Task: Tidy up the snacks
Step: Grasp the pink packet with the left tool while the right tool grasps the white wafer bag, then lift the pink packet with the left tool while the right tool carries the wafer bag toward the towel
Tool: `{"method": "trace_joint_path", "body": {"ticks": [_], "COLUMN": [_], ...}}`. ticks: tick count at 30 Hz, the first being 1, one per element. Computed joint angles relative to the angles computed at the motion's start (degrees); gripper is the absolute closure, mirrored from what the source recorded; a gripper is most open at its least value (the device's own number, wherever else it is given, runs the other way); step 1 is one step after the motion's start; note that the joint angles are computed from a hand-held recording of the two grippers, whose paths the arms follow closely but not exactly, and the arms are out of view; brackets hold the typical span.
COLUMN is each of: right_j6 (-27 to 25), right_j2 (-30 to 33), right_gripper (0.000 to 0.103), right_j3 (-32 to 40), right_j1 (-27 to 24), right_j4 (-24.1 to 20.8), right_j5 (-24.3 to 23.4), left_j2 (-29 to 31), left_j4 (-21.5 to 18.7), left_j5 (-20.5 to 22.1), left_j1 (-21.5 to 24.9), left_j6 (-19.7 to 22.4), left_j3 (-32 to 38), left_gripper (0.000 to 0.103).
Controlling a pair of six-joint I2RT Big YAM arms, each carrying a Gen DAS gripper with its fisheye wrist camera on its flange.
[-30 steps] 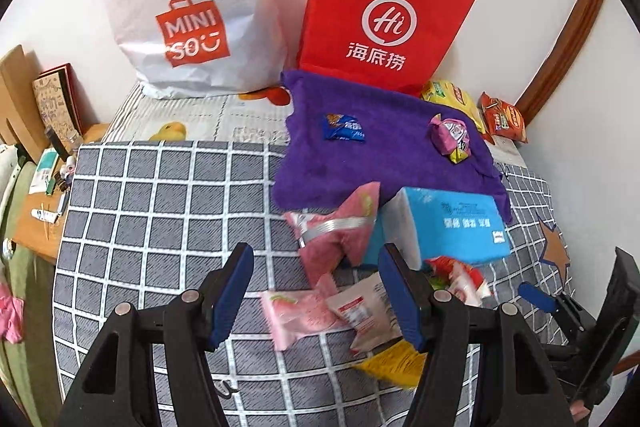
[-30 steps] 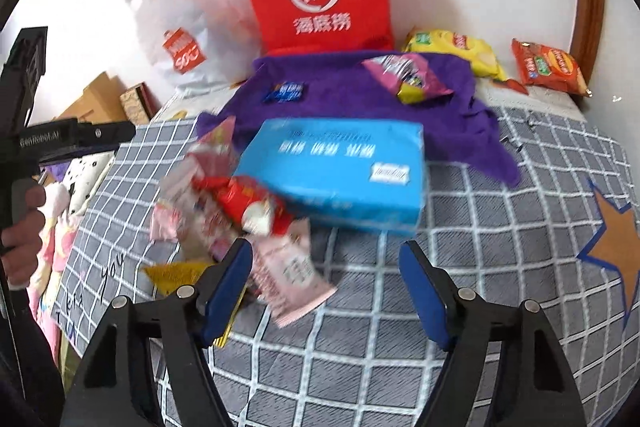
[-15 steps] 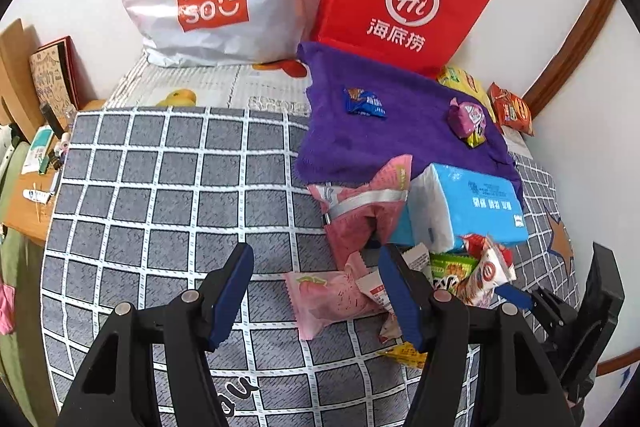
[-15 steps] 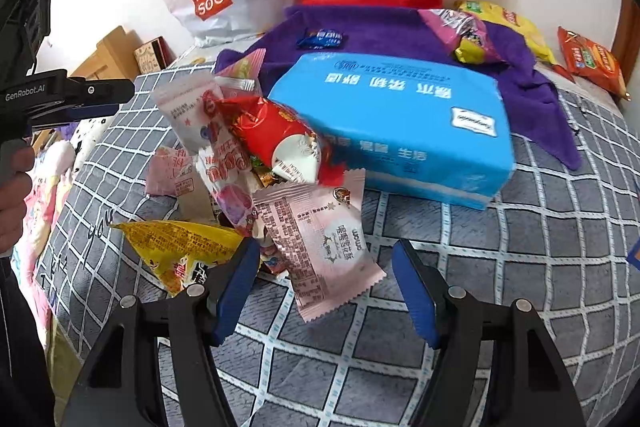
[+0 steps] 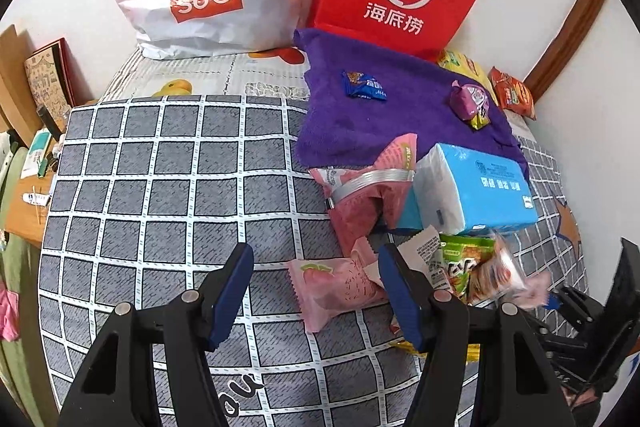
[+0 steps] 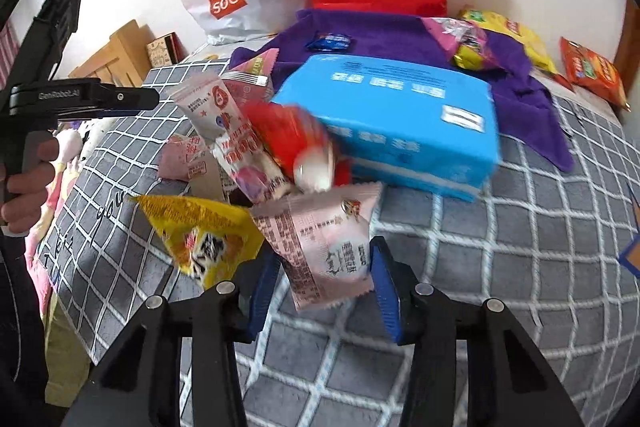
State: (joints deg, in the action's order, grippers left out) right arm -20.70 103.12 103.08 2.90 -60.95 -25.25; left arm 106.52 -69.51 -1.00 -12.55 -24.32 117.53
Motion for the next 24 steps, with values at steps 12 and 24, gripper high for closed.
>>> {"method": "trace_joint_path", "body": {"ticks": [12,24], "right_j6": [2.10,4.10], "right_j2": [-1.89,1.19], "right_gripper": [0.061,0.061], "right_j3": [-2.47,0.26], "right_j1": [-3.55,-3.36], "right_j4": [3.54,3.11], "right_j5": [5.80,5.32], "left_j2": [5.85,17.43], "left_j4": [-1.23,-8.13], "left_j5": [1.44,2.09], "left_j1": [-1.07,-1.76], "left_j6": [1.14,0.74], "left_j3": [7.11,22.64], "left_gripper": [0.040,0.034]}}
